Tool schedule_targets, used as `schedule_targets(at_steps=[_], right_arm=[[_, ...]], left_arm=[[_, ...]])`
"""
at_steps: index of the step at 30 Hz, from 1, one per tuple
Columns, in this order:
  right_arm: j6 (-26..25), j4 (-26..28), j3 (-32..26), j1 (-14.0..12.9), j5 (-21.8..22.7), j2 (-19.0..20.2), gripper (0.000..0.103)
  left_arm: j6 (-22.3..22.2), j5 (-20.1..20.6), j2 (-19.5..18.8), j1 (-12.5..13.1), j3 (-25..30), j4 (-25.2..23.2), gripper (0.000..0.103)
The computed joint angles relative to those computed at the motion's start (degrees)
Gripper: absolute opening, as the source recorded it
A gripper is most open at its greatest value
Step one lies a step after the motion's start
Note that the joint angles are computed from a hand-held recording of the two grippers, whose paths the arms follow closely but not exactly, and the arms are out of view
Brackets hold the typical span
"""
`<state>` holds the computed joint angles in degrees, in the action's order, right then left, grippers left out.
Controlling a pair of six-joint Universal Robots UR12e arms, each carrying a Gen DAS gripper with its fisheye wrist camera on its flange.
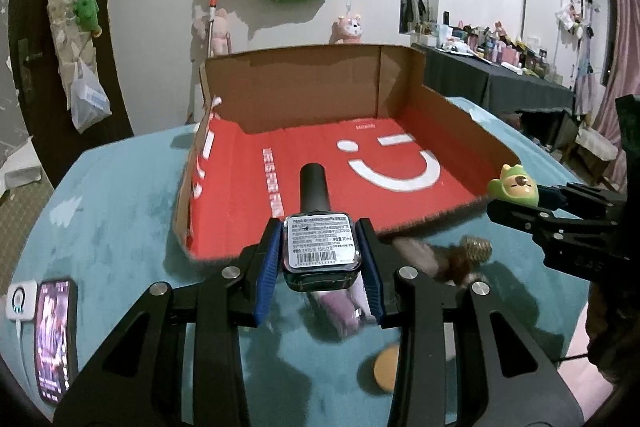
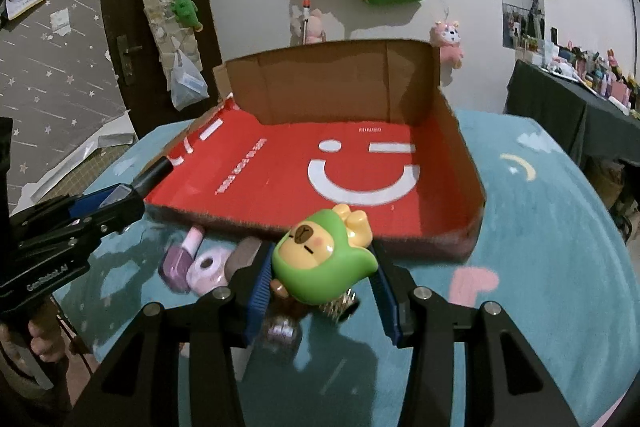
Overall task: Organize rigid objects
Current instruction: 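Carry the nail polish bottle and green frog toy over the red box with both grippers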
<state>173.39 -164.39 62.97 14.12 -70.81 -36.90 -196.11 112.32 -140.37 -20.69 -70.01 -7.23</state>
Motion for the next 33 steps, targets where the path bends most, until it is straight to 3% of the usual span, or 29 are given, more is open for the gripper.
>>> schedule_targets(at_steps=[14,33], right_arm=[[1.36,7.31,-8.92,-0.02,1.37,3.21,0.049],[0.46,25.11,-33.28,0.91,-2.20,15.62,0.049]], left_arm=[[-0.15,-1.40,-3.01,1.48,7.84,-6.10,0.035],[-4.55,-7.00,-8.94,4.94,18.81,-19.60,0.035]])
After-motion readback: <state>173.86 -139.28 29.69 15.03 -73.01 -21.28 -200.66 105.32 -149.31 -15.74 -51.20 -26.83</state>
